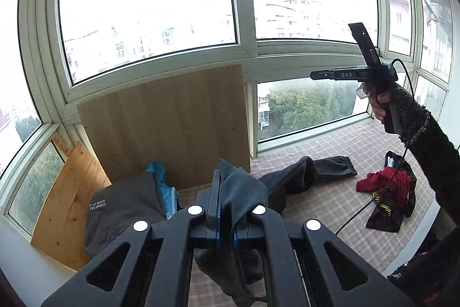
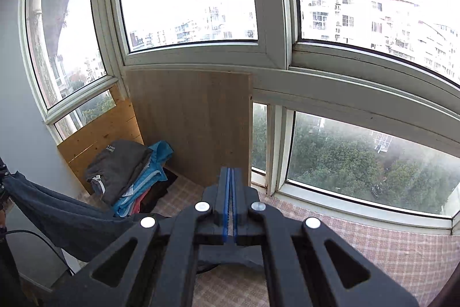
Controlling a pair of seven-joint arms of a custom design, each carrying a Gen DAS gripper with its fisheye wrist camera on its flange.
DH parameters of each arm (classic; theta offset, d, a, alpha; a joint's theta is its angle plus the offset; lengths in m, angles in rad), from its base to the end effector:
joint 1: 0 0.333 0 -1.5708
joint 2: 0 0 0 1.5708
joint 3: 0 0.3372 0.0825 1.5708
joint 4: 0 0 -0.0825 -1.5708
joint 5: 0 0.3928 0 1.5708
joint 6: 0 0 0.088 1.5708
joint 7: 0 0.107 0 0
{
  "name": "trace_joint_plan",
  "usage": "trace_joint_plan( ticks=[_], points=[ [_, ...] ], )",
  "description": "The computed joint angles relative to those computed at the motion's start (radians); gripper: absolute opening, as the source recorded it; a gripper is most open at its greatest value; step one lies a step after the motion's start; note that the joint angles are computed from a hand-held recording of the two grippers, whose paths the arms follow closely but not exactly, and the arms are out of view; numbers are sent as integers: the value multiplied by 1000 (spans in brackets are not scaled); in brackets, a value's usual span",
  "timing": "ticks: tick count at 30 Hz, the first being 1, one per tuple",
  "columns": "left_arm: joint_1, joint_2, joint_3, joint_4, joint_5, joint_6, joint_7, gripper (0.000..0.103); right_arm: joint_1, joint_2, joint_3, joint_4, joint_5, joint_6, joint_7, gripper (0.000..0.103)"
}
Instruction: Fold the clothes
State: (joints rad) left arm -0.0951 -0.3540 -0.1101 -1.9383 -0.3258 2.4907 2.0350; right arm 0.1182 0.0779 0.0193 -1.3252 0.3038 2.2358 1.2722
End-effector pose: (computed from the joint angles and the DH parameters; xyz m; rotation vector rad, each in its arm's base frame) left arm 0.4812 -0.1115 0.7569 -1.2119 2.0833 -0.9834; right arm 0.6132 0.0931 0.8041 -1.9029 1.3268 -0.5360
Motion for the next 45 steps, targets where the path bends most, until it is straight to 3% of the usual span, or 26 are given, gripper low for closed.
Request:
trace_joint_plan(
  ticks=[1,3,5,8,12,18,24,25,26,27,29,31,32,33,35,40,45],
  points=[
    [-13,-6,1,-7,-6,-32,16,4,1,-36,-3,-77,-28,-2,12,7],
    [-39,-16,8,-30,-36,-102,49,4,6,-99,-9,-238,-53,9,27,34],
    [-60,-26,14,-86,-81,-166,66,4,15,-128,-17,-380,-16,8,33,49],
    [-67,-40,21,-189,-149,-223,58,4,26,-80,-21,-478,61,-32,105,49],
    [-44,-76,17,-312,-184,-230,14,4,40,17,-2,-527,-25,59,264,49],
    [0,-142,27,-417,-168,-204,-55,4,12,169,41,-419,96,85,359,49],
    [49,-166,40,-436,-126,-176,-108,4,25,271,68,-258,15,18,405,49],
    [54,-164,40,-437,-119,-171,-114,4,20,278,78,-248,26,19,388,45],
    [54,-161,41,-436,-117,-166,-115,4,5,282,96,-244,66,29,347,14],
    [53,-158,43,-434,-117,-161,-114,4,3,280,98,-243,74,31,339,3],
    [51,-152,45,-431,-117,-153,-111,4,3,275,98,-241,81,32,333,3],
    [46,-148,49,-429,-121,-151,-100,4,-7,251,100,-254,118,47,334,5],
    [43,-146,51,-427,-124,-151,-95,4,-8,239,95,-257,125,35,354,17],
    [43,-145,51,-428,-125,-149,-92,4,-11,233,92,-250,138,12,374,37],
    [44,-143,51,-428,-124,-147,-90,4,-13,222,89,-241,155,-15,390,56],
    [38,-134,55,-427,-141,-140,-77,4,31,245,84,-180,76,-54,395,61],
    [37,-137,58,-436,-155,-134,-64,5,80,379,92,-38,-39,-199,412,61]
  ],
)
